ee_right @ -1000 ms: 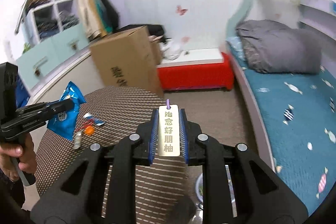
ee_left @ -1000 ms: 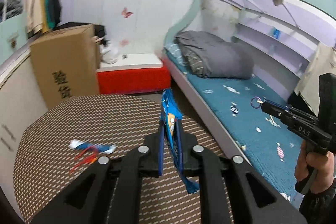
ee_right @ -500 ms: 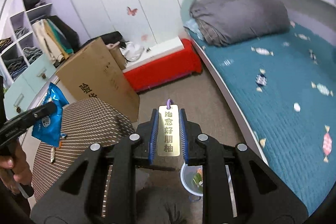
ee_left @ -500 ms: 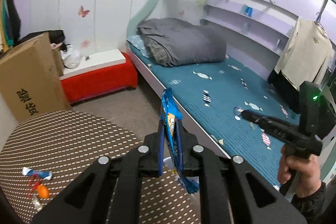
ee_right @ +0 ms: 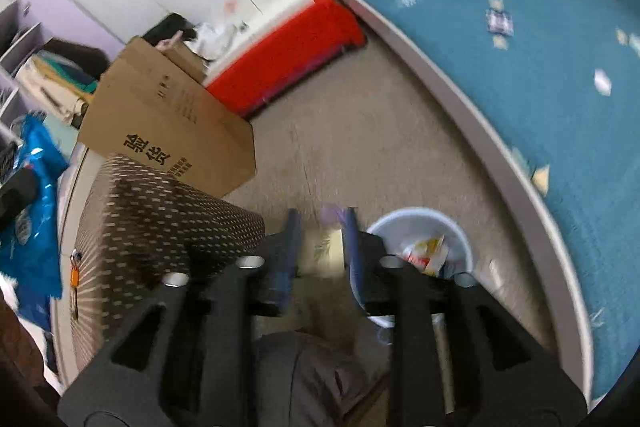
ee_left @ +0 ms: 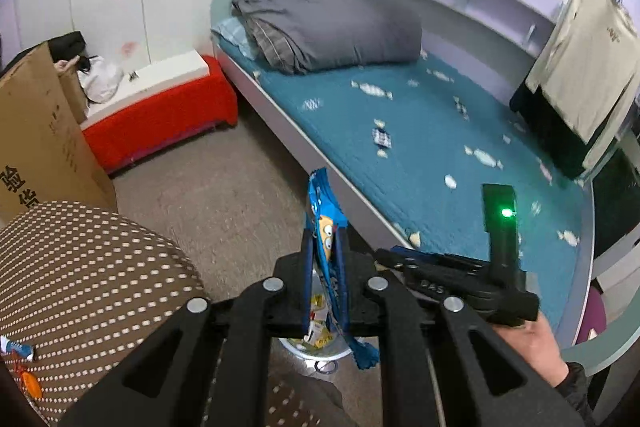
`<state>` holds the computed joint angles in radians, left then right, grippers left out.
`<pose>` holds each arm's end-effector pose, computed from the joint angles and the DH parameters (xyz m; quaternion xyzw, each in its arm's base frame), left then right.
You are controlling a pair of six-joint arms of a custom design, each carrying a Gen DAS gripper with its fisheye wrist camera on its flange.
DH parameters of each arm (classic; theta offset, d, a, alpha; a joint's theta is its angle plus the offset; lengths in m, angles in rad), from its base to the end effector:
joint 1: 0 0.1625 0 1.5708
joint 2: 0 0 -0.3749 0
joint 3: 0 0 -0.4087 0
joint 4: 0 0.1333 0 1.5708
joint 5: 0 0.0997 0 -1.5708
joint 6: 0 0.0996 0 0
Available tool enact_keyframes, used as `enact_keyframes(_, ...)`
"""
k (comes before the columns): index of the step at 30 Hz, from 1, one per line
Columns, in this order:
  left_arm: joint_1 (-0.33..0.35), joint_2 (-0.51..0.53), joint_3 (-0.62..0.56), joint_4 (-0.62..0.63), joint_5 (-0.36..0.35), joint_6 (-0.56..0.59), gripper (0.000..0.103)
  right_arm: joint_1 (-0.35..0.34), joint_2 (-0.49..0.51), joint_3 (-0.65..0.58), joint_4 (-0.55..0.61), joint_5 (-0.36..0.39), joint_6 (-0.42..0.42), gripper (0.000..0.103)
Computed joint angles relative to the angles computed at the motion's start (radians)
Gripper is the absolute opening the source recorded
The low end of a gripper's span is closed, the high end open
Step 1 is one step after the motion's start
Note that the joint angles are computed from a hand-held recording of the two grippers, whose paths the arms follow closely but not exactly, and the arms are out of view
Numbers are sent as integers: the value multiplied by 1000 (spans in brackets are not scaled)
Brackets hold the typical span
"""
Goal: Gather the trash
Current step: 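Carry both items over the wastebasket and open both tools to drop them, then move both open tools back over the table toward the remaining trash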
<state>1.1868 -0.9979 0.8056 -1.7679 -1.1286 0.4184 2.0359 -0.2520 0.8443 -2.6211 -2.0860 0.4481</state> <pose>-0.1107 -0.7435 0.5102 0.3348 0.8978 -0.1850 0.2184 0.4475 -0.7040 -0.0058 -0.0498 -0.9422 0.3064 0.1259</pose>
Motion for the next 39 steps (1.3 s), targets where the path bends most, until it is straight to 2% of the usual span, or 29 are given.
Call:
enact_keyframes(4, 2, 43, -13, 34, 22, -5, 10, -24, -37, 90, -71, 20, 59, 69)
enact_keyframes(12, 11, 119, -49, 128, 44, -14, 11, -22, -137, 238, -177, -33, 72, 77)
enact_keyframes(14, 16, 134, -61, 138, 46, -12, 15, -16, -155, 261, -197, -50, 69, 78)
enact_keyframes(15, 18, 146, -69, 152, 47, -6, 22, -14, -157, 264, -201, -55, 68, 80)
enact_keyframes(16, 19, 157, -82, 165, 53, -7, 53, -11, -164, 272, -207, -62, 68, 81)
enact_keyframes(17, 19, 155, -71, 154, 69, -12, 89, -7, -167, 274, -208, -69, 70, 82)
enact_keyframes(18, 16, 140, -34, 101, 98, -15, 96, -4, -169, 276, -209, -74, 71, 84)
enact_keyframes(20, 14, 111, 23, 22, 117, -4, 97, 2, -173, 278, -211, -79, 72, 86)
enact_keyframes(22, 14, 110, 9, 50, 126, -19, 97, 10, -170, 274, -210, -86, 71, 88)
enact_keyframes(26, 10, 68, 39, 22, 132, -16, 97, 27, -159, 255, -190, -105, 82, 97)
enact_keyframes(28, 6, 45, 57, 5, 131, -14, 97, 38, -150, 236, -165, -129, 92, 97)
enact_keyframes(39, -8, -100, 144, -46, 48, 5, 97, 116, -87, 104, -59, -217, 100, 97)
